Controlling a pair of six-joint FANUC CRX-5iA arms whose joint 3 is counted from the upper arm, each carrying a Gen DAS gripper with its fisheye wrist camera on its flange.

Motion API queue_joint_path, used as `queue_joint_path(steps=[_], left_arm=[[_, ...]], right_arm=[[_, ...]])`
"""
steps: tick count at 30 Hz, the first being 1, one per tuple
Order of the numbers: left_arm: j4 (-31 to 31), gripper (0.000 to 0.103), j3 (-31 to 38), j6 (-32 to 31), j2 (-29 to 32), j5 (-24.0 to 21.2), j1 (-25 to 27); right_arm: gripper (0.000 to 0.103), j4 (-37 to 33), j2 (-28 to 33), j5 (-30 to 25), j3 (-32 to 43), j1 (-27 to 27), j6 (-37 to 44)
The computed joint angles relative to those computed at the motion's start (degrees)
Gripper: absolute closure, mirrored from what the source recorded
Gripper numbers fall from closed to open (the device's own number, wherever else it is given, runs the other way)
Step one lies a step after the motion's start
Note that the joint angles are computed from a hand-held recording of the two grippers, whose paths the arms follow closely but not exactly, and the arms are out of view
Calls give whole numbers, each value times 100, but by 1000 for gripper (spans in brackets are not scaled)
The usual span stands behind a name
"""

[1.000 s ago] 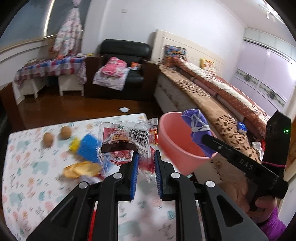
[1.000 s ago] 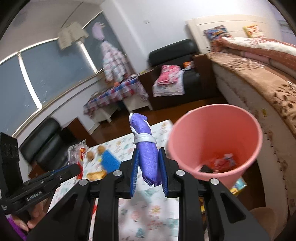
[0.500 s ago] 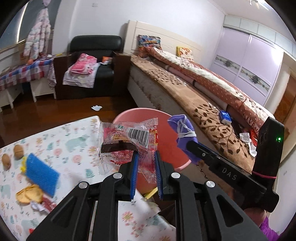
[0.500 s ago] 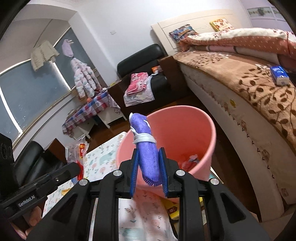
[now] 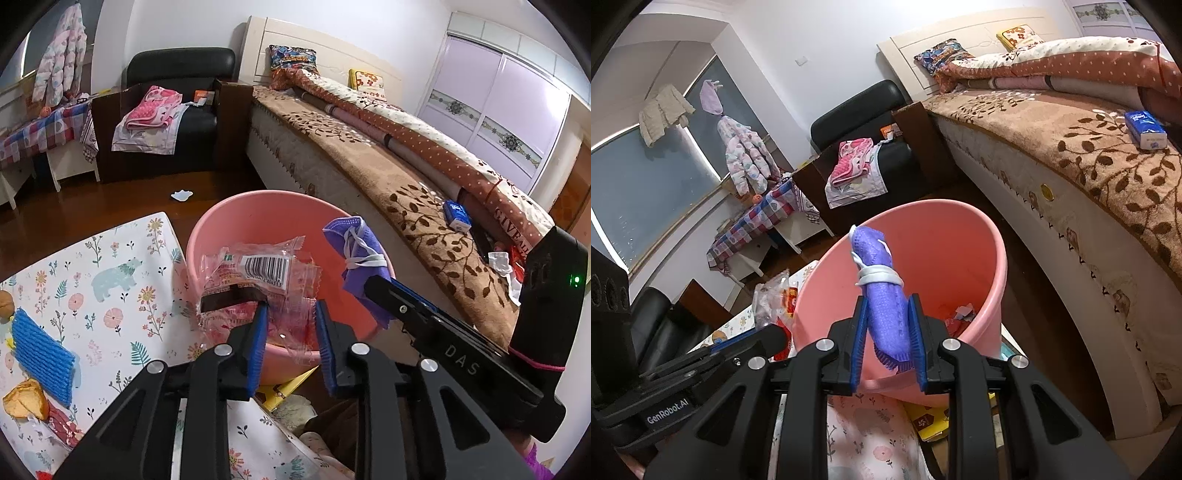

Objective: Collect trash
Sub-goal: 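Open both tools over the pink bucket to drop the bag and glove, then move both tools back over the table toward the remaining trash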

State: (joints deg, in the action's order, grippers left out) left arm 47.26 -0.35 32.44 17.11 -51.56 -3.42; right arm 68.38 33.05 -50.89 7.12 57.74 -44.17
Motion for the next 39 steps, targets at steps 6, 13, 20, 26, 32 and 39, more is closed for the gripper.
queue_joint_path(steps=[6, 13, 20, 26, 32, 39], left_arm=[[-7, 70, 5, 20, 34, 16, -1], [104, 63, -27, -18, 24, 0, 44], [204, 63, -69, -6, -43, -38, 152], [325, 60, -261, -9, -222, 8, 269], [509, 59, -531, -150, -476, 61, 385], [649, 58, -852, -376, -816, 114, 643]], right_arm=[[79, -207, 109, -86, 195, 14, 190], [73, -237, 125, -59, 207, -20, 102], [70, -189, 117, -173, 228, 40, 163], [70, -89, 122, -355, 300, 155, 221], [70, -36, 169, -564, 476, 311, 400], [70, -66, 352, -627, 881, 449, 816]])
